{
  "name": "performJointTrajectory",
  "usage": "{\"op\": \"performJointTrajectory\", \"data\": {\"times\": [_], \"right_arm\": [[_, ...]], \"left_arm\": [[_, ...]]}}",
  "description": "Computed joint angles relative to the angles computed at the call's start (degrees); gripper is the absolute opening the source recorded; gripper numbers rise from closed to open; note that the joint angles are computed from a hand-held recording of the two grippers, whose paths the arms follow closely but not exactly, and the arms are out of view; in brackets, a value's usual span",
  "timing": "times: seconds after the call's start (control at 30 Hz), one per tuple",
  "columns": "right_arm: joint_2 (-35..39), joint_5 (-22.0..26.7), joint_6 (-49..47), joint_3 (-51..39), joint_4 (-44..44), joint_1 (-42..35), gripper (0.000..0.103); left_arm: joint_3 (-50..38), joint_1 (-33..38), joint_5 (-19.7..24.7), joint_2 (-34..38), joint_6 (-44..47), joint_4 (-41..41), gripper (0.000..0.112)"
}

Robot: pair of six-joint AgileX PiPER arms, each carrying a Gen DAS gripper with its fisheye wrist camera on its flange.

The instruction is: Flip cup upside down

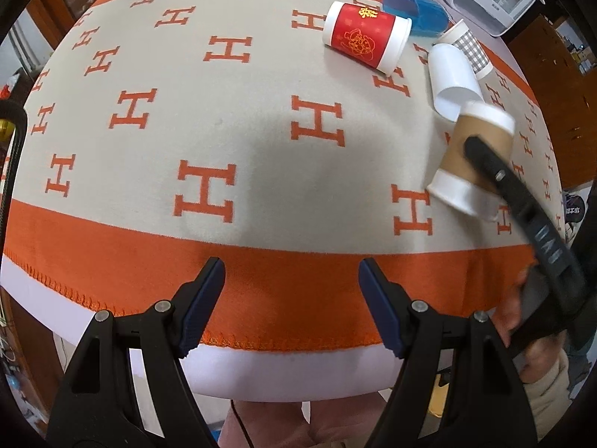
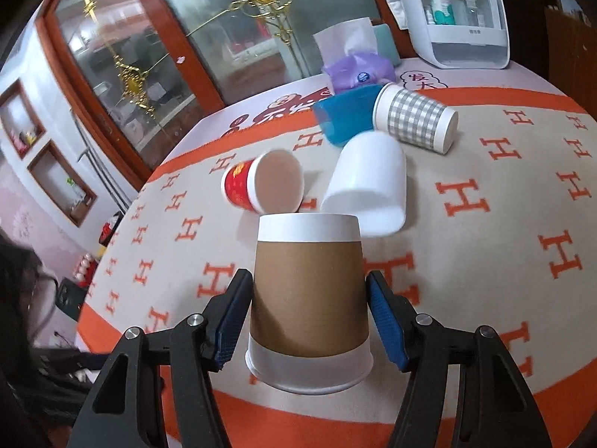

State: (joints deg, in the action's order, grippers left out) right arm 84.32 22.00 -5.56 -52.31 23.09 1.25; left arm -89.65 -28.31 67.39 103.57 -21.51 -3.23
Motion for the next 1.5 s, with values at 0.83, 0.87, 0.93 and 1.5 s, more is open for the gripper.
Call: {"op": "performJointTrajectory", "data": {"times": [0.83,0.87,0.93,1.5], "right_arm": [[-14.2,-7.3,52.3,19.4,-51.3,15.2,0.083],[-14.8,-7.0,49.3,19.7,-48.0,14.7,0.083],[-16.8,-5.4,44.3,20.0,-42.3,14.0,0.083],[-28.9,32.2,34.8,-4.2,-30.1,15.0,0.083]], "left_arm": [[9.3,-4.2,-9.5,-5.1,-2.4,6.2,0.072],[9.2,-4.6,-9.6,-5.0,-2.8,6.6,0.072],[8.7,-5.2,-9.1,-4.7,-3.3,7.2,0.072],[-5.3,-11.2,1.6,-9.4,-4.8,10.7,0.072]]}}
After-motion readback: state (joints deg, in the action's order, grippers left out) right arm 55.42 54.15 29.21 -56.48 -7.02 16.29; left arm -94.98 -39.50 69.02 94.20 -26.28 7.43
